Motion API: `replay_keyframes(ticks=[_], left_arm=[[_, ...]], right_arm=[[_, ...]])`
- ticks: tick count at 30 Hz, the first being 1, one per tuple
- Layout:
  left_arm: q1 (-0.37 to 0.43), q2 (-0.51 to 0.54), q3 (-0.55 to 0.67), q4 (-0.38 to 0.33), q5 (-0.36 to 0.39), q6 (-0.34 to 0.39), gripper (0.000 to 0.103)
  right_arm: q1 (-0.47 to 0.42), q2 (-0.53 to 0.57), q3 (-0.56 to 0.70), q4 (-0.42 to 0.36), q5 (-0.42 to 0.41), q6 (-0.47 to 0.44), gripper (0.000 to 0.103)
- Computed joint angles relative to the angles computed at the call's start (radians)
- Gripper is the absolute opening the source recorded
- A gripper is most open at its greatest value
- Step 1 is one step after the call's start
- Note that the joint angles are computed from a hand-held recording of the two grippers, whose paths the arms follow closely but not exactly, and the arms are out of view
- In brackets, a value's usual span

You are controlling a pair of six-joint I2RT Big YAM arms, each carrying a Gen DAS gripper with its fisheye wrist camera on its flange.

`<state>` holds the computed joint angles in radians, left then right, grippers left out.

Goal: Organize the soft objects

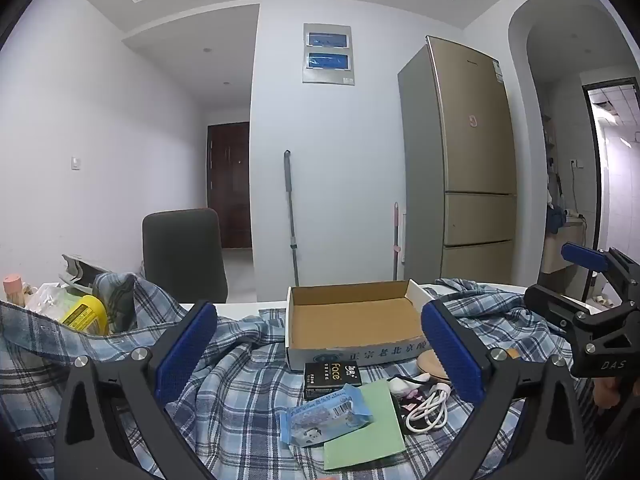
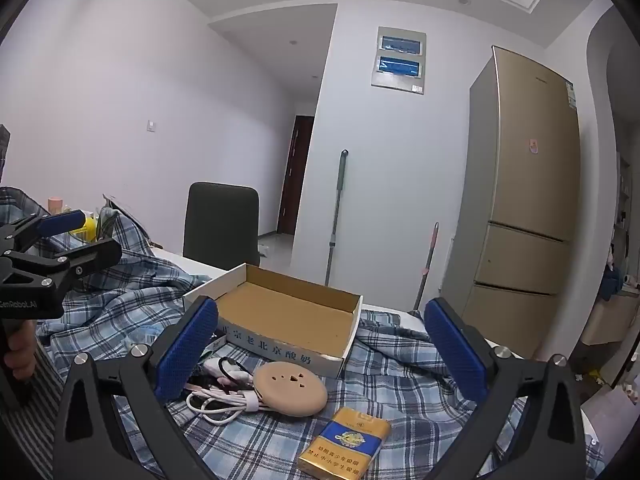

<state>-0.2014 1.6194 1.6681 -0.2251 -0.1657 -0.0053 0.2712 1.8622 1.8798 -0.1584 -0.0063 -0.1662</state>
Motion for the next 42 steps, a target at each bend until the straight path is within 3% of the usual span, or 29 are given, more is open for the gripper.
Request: replay_keyframes(ticks=[4, 6, 8, 10, 42], left_arm=[[-0.003, 0.008, 0.006, 0.007, -0.004, -0.009, 0.103], [-0.003, -0.011, -0.038, 0.086, 0.0, -0.013, 0.103], [-0.001, -0.025, -0.056, 0.091, 0.001, -0.016, 0.103], [0.001, -0.006, -0.015, 0.032, 0.007, -0.012, 0.103], [0.002, 0.005, -0.007, 0.023, 0.001, -0.004, 0.103]], right_arm=[[-0.001, -0.004, -0.018, 0.043, -0.001, 0.0, 0.103], [-0.003, -0.008, -0.022, 0.039, -0.003, 0.003, 0.103], [-0.005, -0.002, -0.012, 0.03, -0.006, 0.005, 0.103], [0.0, 0.005, 0.003, 0.005, 0.001, -0.005, 0.103], [0.001, 0.008, 0.01, -0.009, 0.013, -0.004, 0.103]])
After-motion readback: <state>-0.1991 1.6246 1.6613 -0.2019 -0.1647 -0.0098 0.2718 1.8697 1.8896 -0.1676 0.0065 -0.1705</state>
